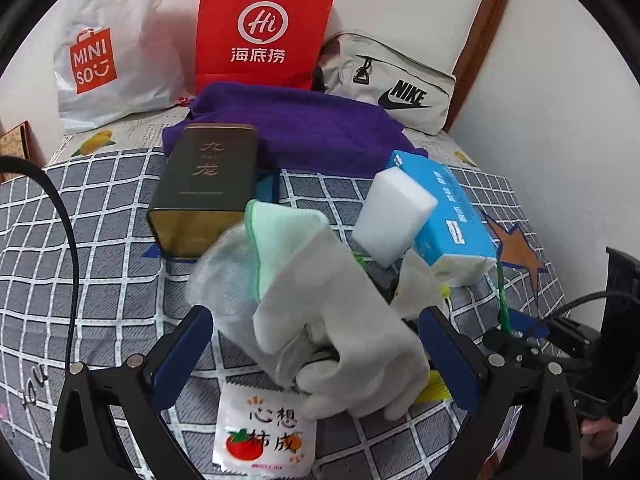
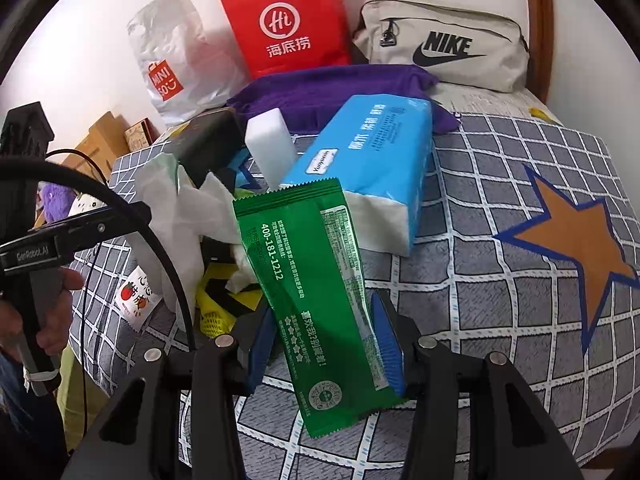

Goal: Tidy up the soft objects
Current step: 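Close the left tool on the white glove while the right tool holds the green packet, then lift and carry the green packet and white glove over the purple towel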

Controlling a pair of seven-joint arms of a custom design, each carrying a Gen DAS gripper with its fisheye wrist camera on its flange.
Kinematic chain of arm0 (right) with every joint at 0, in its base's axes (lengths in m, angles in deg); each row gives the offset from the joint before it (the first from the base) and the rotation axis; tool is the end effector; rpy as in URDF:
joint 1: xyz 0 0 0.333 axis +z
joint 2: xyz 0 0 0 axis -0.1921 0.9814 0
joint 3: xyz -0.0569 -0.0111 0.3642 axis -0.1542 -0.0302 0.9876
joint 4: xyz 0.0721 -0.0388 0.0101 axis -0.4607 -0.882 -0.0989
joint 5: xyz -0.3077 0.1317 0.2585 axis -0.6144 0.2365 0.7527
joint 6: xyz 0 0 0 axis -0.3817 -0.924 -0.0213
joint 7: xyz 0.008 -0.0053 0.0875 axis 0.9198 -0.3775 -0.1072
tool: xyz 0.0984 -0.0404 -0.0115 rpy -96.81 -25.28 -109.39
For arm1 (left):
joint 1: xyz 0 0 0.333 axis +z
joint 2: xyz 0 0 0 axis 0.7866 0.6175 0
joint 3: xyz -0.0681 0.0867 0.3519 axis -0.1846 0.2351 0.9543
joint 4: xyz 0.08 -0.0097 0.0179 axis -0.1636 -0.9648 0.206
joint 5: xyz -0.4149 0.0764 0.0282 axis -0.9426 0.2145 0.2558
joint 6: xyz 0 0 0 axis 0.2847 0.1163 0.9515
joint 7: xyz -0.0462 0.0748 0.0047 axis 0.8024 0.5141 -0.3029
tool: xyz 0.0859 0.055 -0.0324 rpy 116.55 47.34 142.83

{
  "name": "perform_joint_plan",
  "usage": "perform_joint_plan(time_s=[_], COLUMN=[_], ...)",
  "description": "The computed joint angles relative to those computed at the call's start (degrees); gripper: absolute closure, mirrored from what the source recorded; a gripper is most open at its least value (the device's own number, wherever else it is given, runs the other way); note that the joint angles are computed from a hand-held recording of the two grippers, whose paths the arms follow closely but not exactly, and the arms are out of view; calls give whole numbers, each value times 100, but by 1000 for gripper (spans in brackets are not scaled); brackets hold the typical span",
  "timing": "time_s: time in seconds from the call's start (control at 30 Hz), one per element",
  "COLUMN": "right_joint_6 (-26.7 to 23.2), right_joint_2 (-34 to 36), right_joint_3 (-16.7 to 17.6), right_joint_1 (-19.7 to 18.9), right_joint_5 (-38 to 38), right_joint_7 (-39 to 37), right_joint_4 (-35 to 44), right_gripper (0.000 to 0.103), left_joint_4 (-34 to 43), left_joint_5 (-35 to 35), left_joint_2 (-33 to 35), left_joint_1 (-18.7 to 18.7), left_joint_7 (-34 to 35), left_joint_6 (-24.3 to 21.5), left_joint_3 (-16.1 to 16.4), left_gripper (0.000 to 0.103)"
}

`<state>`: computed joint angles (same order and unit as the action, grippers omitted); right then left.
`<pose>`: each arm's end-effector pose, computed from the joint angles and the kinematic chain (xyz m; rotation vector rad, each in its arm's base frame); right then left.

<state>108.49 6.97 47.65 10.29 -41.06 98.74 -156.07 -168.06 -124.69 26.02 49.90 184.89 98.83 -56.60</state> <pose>0.5097 0.3121 0.5167 -1.5245 2.0298 -0.4848 0.6549 -0.1636 0.5354 -1.3946 2.4845 -1.0417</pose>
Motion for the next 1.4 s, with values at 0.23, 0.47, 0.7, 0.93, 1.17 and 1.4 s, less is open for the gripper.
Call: perform_joint_plan(time_s=[0.23,0.47,0.7,0.93,1.17,1.4], right_joint_6=[150,205,165,185,117,50], right_joint_2=[17,32,84,124,117,58], right_joint_3=[-28,-35,-39,-61,-85,-64], right_joint_1=[-43,-51,0,30,54,39], right_joint_5=[0,-21,-19,-15,60,127], right_joint_7=[121,164,168,179,114,123], right_joint_4=[-54,-48,-6,37,44,16], right_gripper=[56,56,56,56,56,56], left_joint_4=[-85,-94,-57,11,135,167], left_joint_5=[-189,-306,-454,-570,-530,-728], left_joint_2=[42,80,-18,-52,94,21], left_joint_1=[-5,58,119,119,101,202], left_joint_7=[85,345,546,800,681,709], left_joint_6=[115,-143,-482,-641,-715,-833], left_joint_3=[-23,-55,16,97,62,76], left_gripper=[18,59,78,87,95,96])
